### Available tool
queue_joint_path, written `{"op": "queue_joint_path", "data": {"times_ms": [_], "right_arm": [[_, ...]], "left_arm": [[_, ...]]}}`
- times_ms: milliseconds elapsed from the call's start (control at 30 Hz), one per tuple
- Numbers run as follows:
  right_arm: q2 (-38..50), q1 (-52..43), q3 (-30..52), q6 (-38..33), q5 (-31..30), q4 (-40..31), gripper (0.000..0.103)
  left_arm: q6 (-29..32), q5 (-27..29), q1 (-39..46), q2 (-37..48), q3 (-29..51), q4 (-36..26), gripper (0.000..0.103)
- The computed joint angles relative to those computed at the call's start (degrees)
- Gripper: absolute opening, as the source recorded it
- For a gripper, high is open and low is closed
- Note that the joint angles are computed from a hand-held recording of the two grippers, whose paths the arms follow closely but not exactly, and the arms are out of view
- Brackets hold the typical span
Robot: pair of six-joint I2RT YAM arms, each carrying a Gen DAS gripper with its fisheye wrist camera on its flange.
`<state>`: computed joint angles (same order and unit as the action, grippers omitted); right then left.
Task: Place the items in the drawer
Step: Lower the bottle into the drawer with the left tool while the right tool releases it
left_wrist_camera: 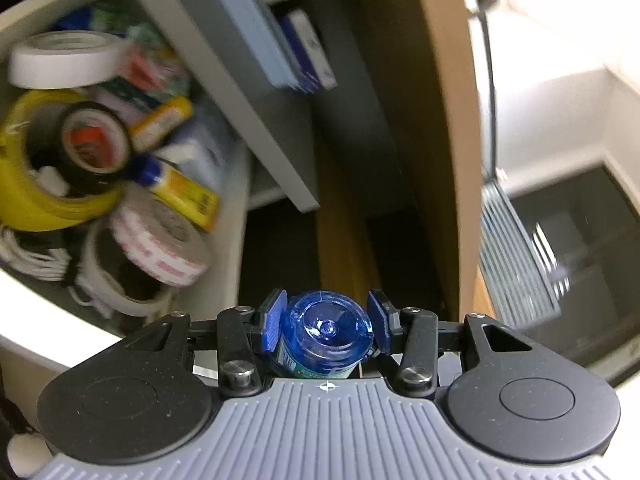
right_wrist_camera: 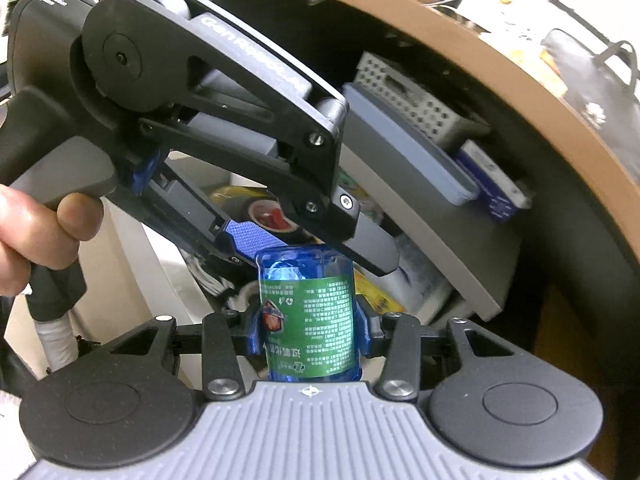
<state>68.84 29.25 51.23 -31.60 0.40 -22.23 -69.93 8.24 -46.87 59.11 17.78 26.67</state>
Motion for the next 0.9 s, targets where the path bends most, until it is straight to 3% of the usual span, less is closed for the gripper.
{"op": "queue_joint_path", "data": {"times_ms": [133, 267, 400, 633, 900], "right_arm": [[4.44, 0.51, 2.29, -2.15, -2.23, 1.16, 0.048], [8.75, -0.37, 4.28, -4.6, -3.94, 2.65, 0.047], [12.39, -1.56, 6.02, -4.69, -5.64, 3.02, 0.047], [15.6, -0.78, 8.74, -0.06, -8.5, 3.27, 0.047], [20.11, -1.17, 14.49, 9.13, -11.28, 1.4, 0.047]], "left_arm": [[-2.86, -5.33, -0.09, -3.11, -1.91, -1.82, 0.047], [-1.87, -11.91, 0.19, -7.06, -1.35, -8.78, 0.045], [0.0, -11.15, 4.37, -8.45, 1.15, -18.25, 0.045], [11.15, -10.86, 10.39, -15.36, 4.01, -32.13, 0.043], [28.47, -1.48, 22.08, -25.1, 4.83, -45.02, 0.044]]}}
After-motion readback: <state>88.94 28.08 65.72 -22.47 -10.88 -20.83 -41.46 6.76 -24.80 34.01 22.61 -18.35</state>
